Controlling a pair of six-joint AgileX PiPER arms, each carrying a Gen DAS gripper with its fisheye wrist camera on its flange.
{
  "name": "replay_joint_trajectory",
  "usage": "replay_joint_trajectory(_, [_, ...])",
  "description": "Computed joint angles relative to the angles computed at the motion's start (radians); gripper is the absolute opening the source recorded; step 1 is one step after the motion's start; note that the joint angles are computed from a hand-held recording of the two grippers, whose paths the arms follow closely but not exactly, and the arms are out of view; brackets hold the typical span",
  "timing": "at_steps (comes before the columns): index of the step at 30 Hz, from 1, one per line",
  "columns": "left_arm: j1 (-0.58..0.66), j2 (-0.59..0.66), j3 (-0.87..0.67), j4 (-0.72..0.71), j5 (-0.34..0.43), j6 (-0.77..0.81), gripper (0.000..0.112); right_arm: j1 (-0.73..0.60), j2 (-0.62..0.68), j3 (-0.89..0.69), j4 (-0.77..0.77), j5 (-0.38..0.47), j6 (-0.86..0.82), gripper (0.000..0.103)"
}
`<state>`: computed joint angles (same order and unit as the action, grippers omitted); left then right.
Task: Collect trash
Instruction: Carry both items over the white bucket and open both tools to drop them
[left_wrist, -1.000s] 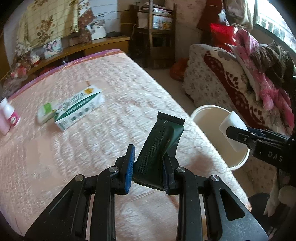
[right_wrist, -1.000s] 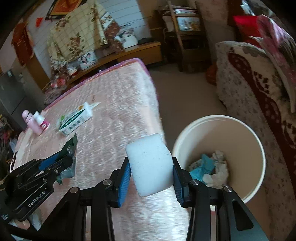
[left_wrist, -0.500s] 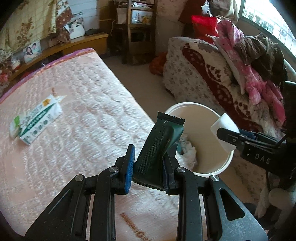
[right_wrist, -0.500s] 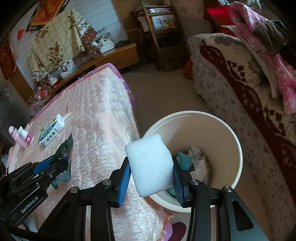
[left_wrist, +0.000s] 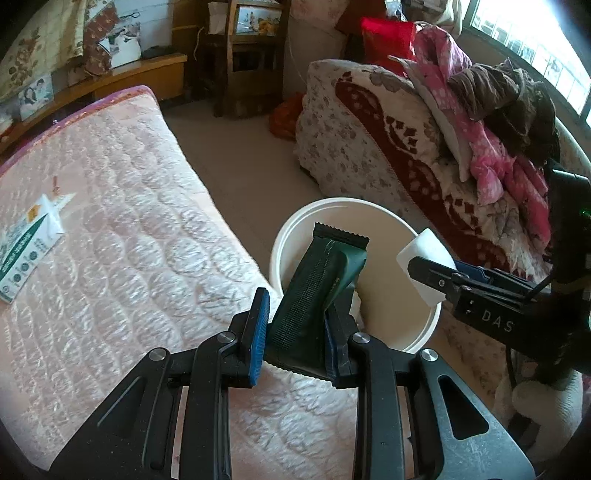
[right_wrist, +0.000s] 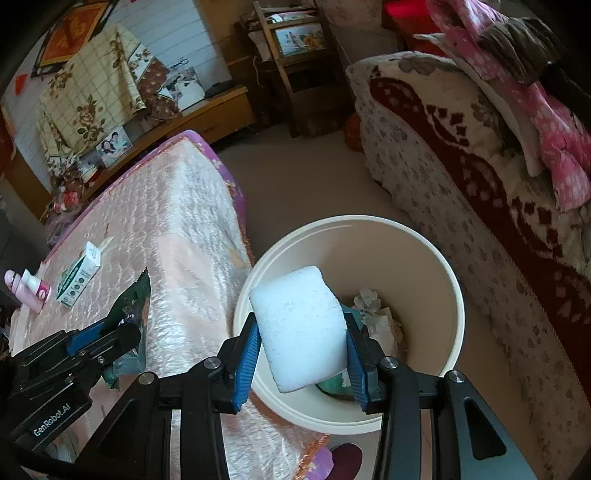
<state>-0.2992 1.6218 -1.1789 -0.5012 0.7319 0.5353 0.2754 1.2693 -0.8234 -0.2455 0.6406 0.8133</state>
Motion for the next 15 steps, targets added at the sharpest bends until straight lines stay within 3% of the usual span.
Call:
replay_joint_trajectory(6, [-0.035, 0.037, -0.032, -0.035, 0.003, -0.001, 0.025, -0.069, -0.003, 0.021, 0.040, -0.019, -0.058, 0.041])
replay_joint_trajectory(10, [-0.036, 0.056, -0.050, -0.059, 0.016, 0.012, 0.036, -0.101, 0.000, 0.028, 0.049, -0.025, -0.069, 0.047])
replay_joint_trajectory(13, [-0.027, 0.067, -0.057, -0.090, 0.022, 0.031, 0.057, -0.127, -0.002, 0.040, 0.061, -0.035, -0.066, 0.054])
replay_joint_trajectory(15, [-0.017, 0.071, -0.058, -0.118, 0.027, 0.054, 0.058, -0.138, -0.003, 0.046, 0.075, -0.040, -0.075, 0.055])
